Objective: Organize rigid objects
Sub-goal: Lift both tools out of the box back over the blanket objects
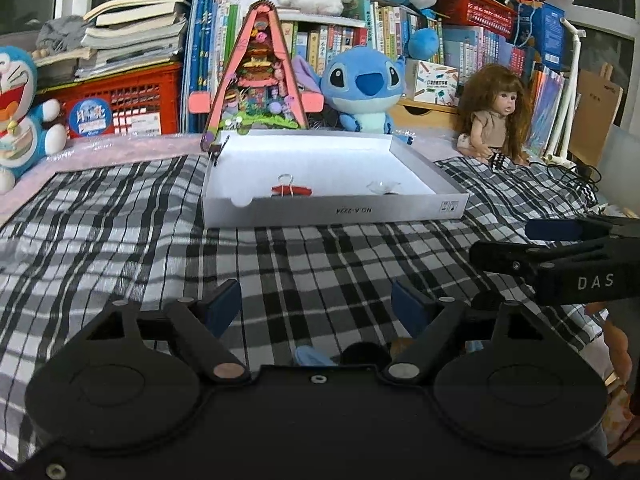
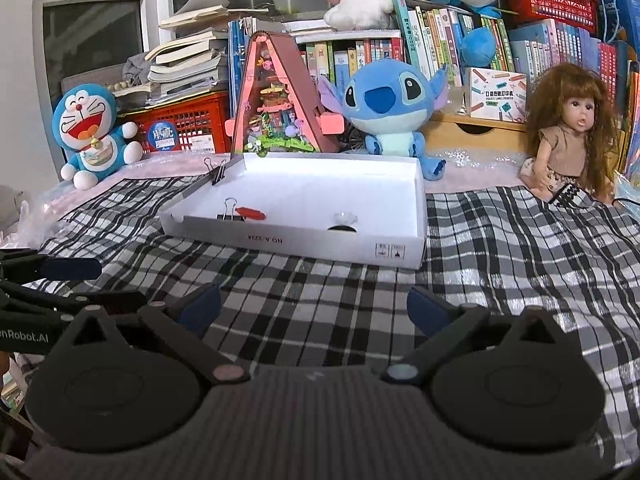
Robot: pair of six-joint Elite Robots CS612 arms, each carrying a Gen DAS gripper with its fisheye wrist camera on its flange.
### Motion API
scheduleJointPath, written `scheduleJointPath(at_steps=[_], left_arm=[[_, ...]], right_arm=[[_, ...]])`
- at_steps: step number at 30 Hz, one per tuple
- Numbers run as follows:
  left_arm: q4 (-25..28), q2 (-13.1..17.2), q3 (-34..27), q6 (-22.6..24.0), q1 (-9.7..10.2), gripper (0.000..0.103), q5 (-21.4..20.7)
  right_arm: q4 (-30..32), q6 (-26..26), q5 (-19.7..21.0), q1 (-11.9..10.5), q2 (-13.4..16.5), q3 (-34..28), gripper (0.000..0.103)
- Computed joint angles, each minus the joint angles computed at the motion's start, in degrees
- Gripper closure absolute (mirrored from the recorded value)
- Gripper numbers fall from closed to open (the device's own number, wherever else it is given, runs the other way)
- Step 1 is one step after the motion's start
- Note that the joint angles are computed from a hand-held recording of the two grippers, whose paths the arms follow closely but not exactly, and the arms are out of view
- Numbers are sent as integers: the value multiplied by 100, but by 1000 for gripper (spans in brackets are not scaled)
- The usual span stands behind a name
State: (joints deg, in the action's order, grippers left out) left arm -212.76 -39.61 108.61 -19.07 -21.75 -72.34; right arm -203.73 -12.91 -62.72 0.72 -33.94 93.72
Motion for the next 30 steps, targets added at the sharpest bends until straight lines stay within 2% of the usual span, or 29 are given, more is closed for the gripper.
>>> scheduleJointPath(at_steps=[11,18,30], left_arm=[[-122,105,123,-211,-69,22,193],[-232,186,179,-63,-170,22,595],[-412,267,283,-93,-203,22,671]], right_arm=[[-263,-86,-91,-25,53,195,0],[-525,-282,-205,6,98,302,0],[-494,-382,-307,43,149,351,0]])
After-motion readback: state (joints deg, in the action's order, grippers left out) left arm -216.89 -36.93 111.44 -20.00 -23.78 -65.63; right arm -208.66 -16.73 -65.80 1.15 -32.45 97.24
